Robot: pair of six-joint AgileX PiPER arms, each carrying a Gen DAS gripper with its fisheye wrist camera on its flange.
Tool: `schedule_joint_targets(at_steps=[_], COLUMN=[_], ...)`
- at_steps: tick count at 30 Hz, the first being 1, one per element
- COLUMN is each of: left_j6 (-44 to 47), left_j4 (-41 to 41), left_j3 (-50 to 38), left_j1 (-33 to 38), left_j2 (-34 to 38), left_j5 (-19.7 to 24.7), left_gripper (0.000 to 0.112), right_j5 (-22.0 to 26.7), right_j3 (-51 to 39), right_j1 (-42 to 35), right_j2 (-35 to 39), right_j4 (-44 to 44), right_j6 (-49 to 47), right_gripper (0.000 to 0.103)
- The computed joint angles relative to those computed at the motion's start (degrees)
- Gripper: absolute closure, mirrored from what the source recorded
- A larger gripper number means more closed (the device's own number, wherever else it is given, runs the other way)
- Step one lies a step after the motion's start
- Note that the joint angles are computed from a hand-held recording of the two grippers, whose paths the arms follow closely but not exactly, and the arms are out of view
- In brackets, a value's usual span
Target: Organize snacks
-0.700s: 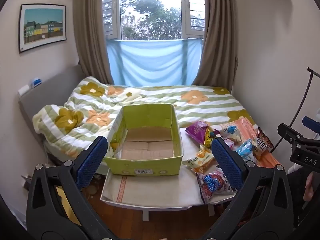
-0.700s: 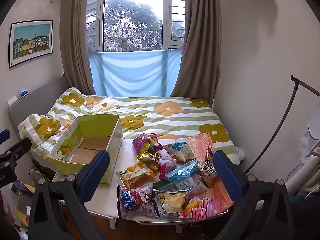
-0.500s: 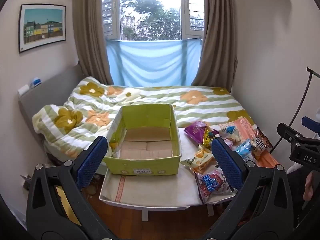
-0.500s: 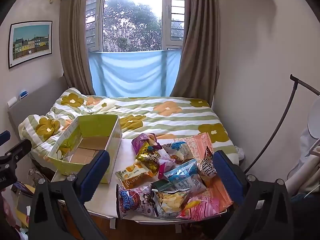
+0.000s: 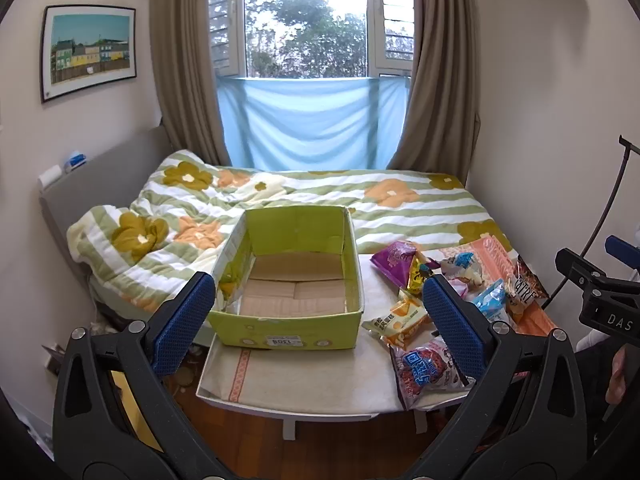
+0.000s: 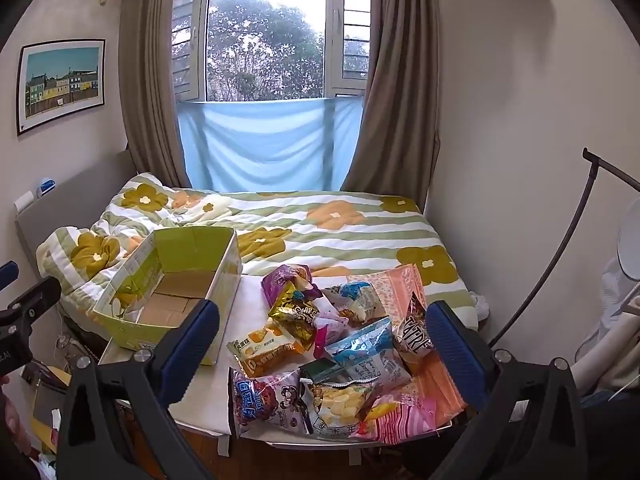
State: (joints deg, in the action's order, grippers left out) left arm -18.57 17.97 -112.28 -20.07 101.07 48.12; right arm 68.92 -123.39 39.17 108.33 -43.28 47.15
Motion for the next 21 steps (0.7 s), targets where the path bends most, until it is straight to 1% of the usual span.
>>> schedule_joint_targets(at_steps=[8, 21], left_j6=[0.78, 1.08], left_j4=[-0.79, -1.24], left_j3=[-2.40, -2.77], left_j1=[0.11, -0.02], left_j2=[1.57, 2.27], left_j5=[1.26, 1.04], left_gripper=[0.010, 0.010], right_j5=[-0.15, -0.23], right_j3=[0.03, 0.15], right_j1=[-0.11, -0.28], right_j2=[0.07, 0.03], right_j4=[0.19, 0.49], right_j6=[0.05, 0.07], right_gripper=[0.000, 0.000])
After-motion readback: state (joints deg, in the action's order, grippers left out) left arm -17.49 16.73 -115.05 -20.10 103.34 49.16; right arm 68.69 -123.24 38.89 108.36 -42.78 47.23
